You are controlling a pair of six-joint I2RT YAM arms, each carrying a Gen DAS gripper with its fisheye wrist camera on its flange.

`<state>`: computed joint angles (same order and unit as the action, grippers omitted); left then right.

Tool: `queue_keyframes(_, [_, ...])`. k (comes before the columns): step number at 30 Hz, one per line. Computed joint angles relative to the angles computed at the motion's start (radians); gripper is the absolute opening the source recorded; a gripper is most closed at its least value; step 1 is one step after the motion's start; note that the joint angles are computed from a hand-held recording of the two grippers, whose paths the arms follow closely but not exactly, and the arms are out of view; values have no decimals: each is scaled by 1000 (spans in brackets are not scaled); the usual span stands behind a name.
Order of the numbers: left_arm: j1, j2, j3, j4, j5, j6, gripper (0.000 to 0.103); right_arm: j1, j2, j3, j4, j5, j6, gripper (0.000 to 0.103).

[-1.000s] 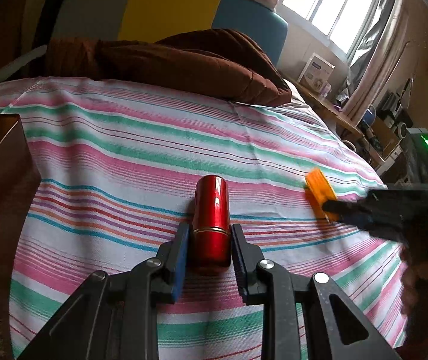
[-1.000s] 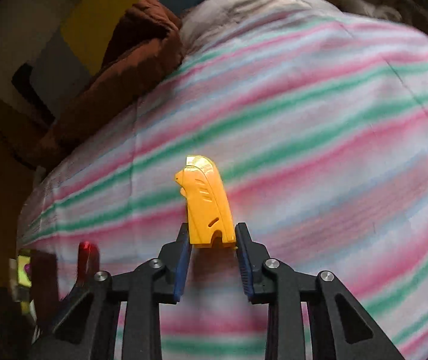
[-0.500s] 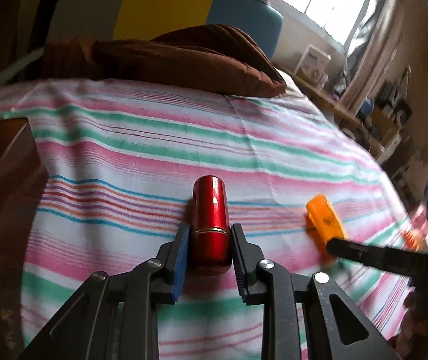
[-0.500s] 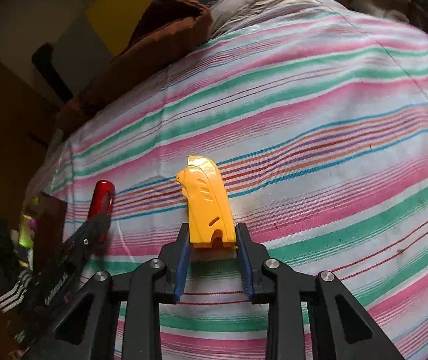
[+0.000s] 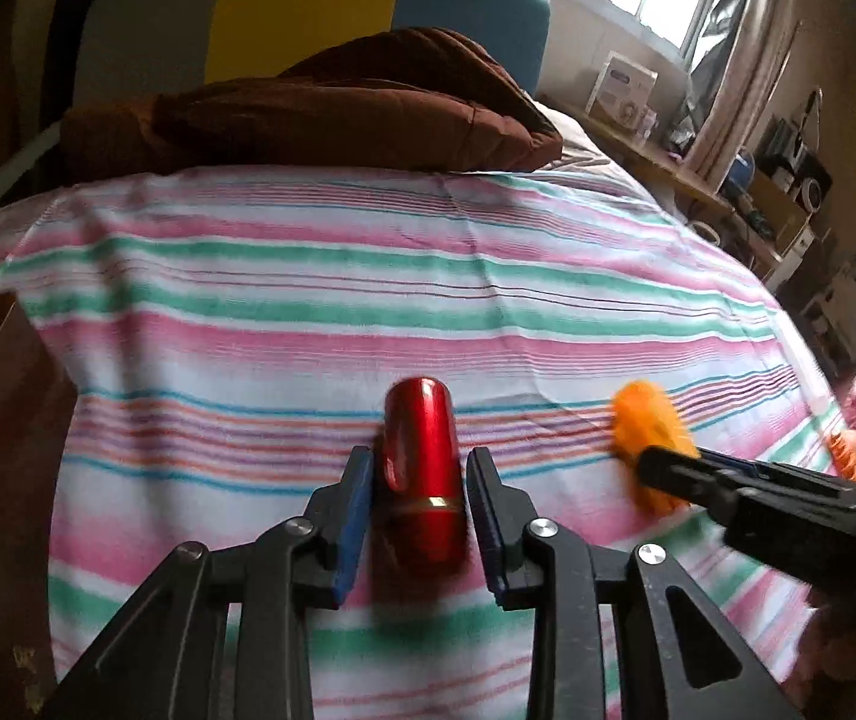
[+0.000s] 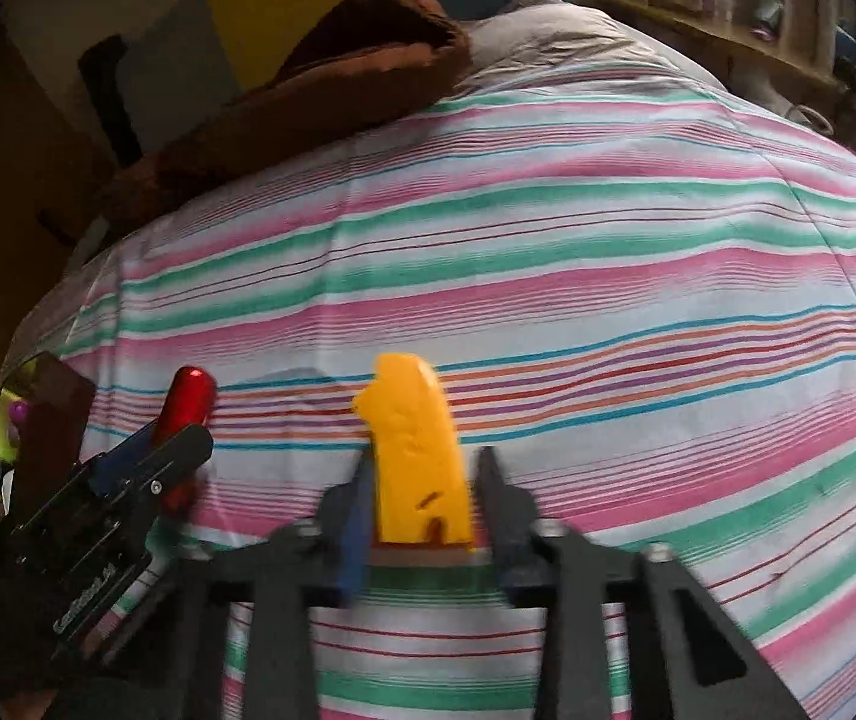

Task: Organize rigid objects
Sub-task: 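Grasp the yellow plastic piece with the right tool while the left tool holds the red cylinder, then lower the red cylinder into the gold tray, open the left tool while the right tool carries the yellow piece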

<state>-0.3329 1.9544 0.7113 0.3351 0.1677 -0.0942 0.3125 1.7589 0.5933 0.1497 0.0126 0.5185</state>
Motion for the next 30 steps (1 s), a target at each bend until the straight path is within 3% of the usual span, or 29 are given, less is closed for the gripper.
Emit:
queue_keyframes(2, [-13,3,1,3,-27,23,30,-43,-6,-23,34,-67,24,28])
queue_keyframes(5, [3,-20,-35,16,7,32,26,-64,1,-34,62,-114,45,28])
queue_keyframes(11, [53,-120,-170,58,87,45,26,-35,22,-7,47,-88,26,28])
queue_keyframes(18, [147,-377,-351,13,239,93,26,-46,11,-40,92,-133,33,28])
queue_keyframes(24, [308,-669,-456,-191,395,205,26,-41,9,-66,146,-213,44,28])
queue_keyframes(30, [657,-853,-438,-555,588,513,26,-7,10,-74,166,-256,44,28])
